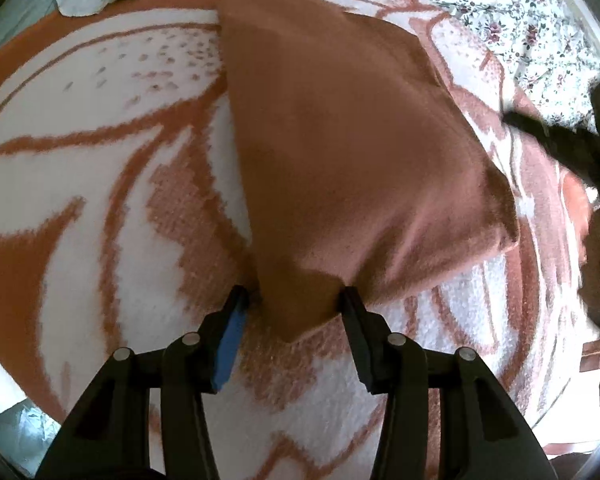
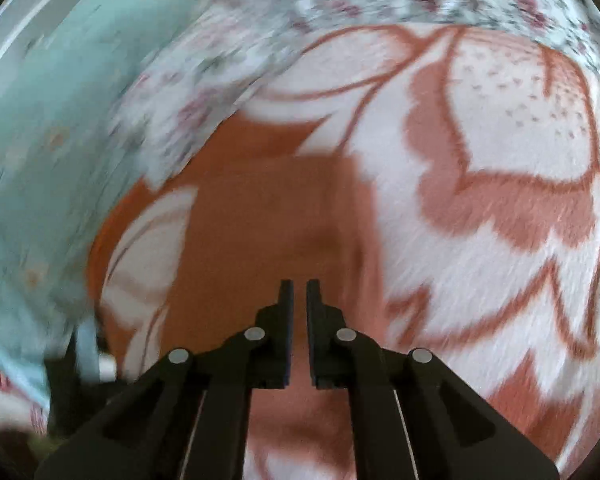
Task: Fold small clothes
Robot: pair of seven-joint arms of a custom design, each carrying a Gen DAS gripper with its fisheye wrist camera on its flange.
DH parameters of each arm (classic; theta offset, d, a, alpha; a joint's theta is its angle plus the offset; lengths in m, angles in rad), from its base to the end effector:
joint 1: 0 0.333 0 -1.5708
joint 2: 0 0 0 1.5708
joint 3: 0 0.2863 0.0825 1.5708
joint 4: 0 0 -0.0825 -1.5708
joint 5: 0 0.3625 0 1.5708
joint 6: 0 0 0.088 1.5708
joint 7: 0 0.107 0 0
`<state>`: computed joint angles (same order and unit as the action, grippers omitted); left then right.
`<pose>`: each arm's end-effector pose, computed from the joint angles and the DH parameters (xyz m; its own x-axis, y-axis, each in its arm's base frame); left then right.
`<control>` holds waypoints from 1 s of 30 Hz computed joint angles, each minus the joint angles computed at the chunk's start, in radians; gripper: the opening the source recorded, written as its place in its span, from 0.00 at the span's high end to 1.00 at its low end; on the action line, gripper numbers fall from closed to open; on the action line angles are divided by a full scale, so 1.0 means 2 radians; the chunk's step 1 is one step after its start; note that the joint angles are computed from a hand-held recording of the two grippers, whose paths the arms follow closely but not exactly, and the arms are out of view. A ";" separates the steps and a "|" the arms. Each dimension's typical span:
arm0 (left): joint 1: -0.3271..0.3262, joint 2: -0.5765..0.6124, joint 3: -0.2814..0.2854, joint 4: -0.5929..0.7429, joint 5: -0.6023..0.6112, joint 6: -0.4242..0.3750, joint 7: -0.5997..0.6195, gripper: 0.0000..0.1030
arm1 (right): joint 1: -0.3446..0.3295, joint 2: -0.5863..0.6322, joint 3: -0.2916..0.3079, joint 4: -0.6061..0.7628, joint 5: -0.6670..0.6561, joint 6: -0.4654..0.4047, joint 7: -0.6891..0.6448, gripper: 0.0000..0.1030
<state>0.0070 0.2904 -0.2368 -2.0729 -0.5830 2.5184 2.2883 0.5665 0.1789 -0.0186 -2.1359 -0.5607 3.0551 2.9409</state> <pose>0.5636 -0.1237 0.2945 -0.4838 -0.8182 0.3107 -0.8637 0.3891 -0.3203 0.4764 0.3400 0.3867 -0.1104 -0.8753 -0.4707 -0.7858 0.3669 -0.4979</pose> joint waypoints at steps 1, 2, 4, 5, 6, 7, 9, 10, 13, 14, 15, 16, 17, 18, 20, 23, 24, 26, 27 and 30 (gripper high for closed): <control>0.001 0.001 0.000 0.000 -0.002 -0.001 -0.002 0.53 | -0.005 -0.006 0.017 -0.011 0.019 -0.002 -0.021 0.93; 0.001 0.002 0.000 0.001 -0.002 -0.001 -0.004 0.53 | -0.004 -0.012 0.025 -0.024 0.029 -0.007 -0.027 0.93; -0.002 0.003 0.000 0.000 0.002 0.006 -0.006 0.51 | -0.008 -0.010 0.051 -0.030 0.071 -0.069 -0.055 0.93; -0.003 0.004 0.001 0.000 0.007 0.008 -0.006 0.50 | 0.001 -0.002 0.046 -0.035 0.099 -0.087 -0.072 0.94; -0.005 0.006 0.001 0.000 0.013 0.012 -0.007 0.50 | -0.007 0.007 0.052 -0.045 0.109 -0.077 -0.069 0.97; -0.006 0.006 0.001 -0.002 0.018 0.016 -0.008 0.49 | -0.005 0.007 0.040 -0.063 0.084 -0.038 -0.033 0.98; -0.005 0.004 0.000 -0.005 0.021 0.019 -0.007 0.49 | 0.012 0.004 0.016 -0.068 0.051 -0.025 0.001 0.99; -0.005 0.004 0.000 -0.006 0.023 0.019 -0.009 0.49 | 0.015 0.002 0.016 -0.063 0.046 -0.040 0.000 0.99; -0.008 0.002 0.001 -0.009 0.032 0.021 -0.021 0.48 | 0.017 0.000 0.021 -0.056 0.024 -0.064 0.009 0.99; -0.009 0.000 0.002 -0.010 0.036 0.021 -0.025 0.48 | 0.015 0.000 0.021 -0.059 0.019 -0.057 0.017 0.99; -0.010 -0.001 0.002 -0.011 0.041 0.021 -0.027 0.48 | 0.011 -0.002 0.022 -0.065 0.020 -0.045 0.024 0.99; -0.012 -0.003 0.004 -0.013 0.049 0.021 -0.032 0.48 | 0.008 -0.002 0.022 -0.069 0.020 -0.040 0.027 0.99; -0.014 -0.006 0.006 -0.016 0.057 0.023 -0.036 0.48 | 0.006 -0.003 0.025 -0.070 0.024 -0.040 0.025 0.99; -0.016 -0.010 0.007 -0.019 0.067 0.025 -0.041 0.48 | 0.006 -0.005 0.026 -0.069 0.024 -0.046 0.025 0.99; -0.022 -0.015 0.013 -0.022 0.091 0.023 -0.053 0.49 | 0.007 -0.007 0.029 -0.062 0.022 -0.059 0.029 0.99; -0.026 -0.024 0.018 -0.026 0.125 0.020 -0.060 0.50 | 0.013 -0.015 0.024 -0.069 -0.006 -0.064 0.069 0.99; -0.025 -0.026 0.017 -0.025 0.130 0.018 -0.055 0.50 | 0.013 -0.015 0.027 -0.067 -0.010 -0.071 0.081 0.99; -0.021 -0.029 0.015 -0.023 0.133 0.012 -0.034 0.50 | 0.014 -0.017 0.033 -0.064 -0.018 -0.085 0.104 0.99; -0.020 -0.030 0.014 -0.021 0.133 0.007 -0.023 0.50 | 0.012 -0.016 0.037 -0.061 -0.016 -0.091 0.106 0.99; -0.016 -0.036 0.011 -0.018 0.127 -0.009 0.015 0.50 | 0.012 -0.015 0.047 -0.049 -0.018 -0.122 0.122 0.98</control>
